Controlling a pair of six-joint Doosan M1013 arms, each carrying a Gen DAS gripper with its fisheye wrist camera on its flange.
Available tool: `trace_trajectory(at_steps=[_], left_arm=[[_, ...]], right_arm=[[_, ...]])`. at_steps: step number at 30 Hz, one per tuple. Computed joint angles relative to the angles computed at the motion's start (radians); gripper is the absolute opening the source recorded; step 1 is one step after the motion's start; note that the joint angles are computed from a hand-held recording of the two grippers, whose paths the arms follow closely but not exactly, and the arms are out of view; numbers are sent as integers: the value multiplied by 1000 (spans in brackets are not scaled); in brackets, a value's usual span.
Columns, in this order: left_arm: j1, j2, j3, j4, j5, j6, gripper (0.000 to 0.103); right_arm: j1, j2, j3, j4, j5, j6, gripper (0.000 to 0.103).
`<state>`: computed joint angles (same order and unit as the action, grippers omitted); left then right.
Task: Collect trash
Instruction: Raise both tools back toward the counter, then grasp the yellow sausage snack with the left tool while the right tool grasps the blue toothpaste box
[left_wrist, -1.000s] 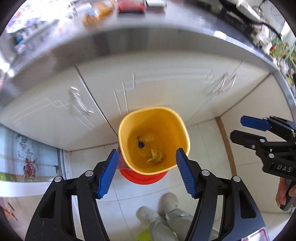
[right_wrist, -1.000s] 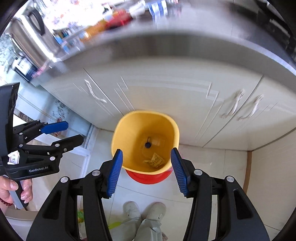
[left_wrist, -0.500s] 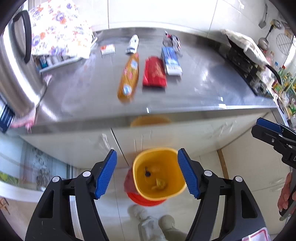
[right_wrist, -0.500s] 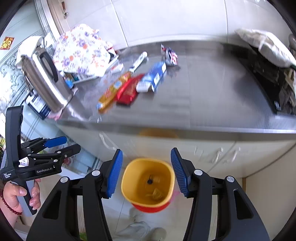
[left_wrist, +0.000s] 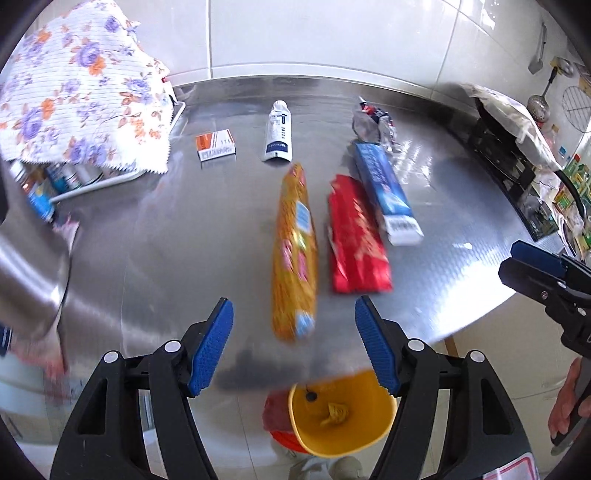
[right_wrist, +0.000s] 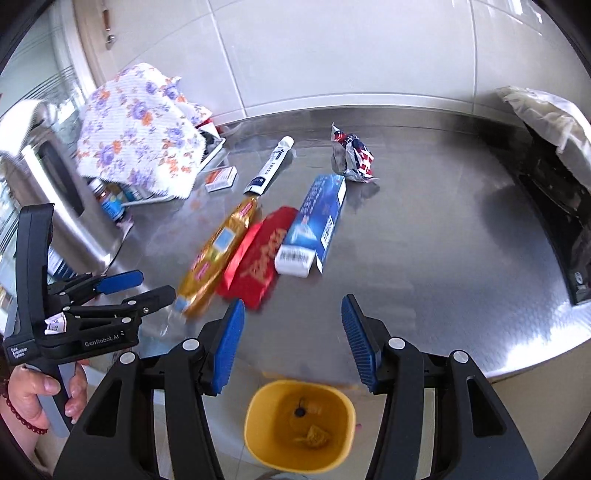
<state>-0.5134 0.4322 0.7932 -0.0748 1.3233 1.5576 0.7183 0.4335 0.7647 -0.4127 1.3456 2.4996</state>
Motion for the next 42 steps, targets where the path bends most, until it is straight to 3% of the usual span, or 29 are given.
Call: trace_trajectory(at_steps=[13, 23, 33, 35, 36, 38, 42], left_arm=[[18, 166, -221, -47, 128, 75, 68], [15, 218, -290, -14, 158, 78, 69], [18, 270, -380, -4, 185, 79, 67], [17, 275, -389, 6, 185, 84, 59], [17, 275, -388, 8, 184, 87, 57], [22, 282, -403, 0, 188, 86, 40], [35, 298, -434, -36, 204, 80, 18]], right_arm=[[-66, 131, -165, 40, 90, -13, 56], [-116, 214, -270, 102, 155, -77, 56], [-127, 275, -351, 66, 235, -96, 56], [-128, 279, -358, 60, 241, -104, 52], [-128, 279, -358, 55, 239, -105, 43], [-130, 275, -351, 57, 231, -104, 42], [-130, 268, -340, 51, 221, -106, 41]])
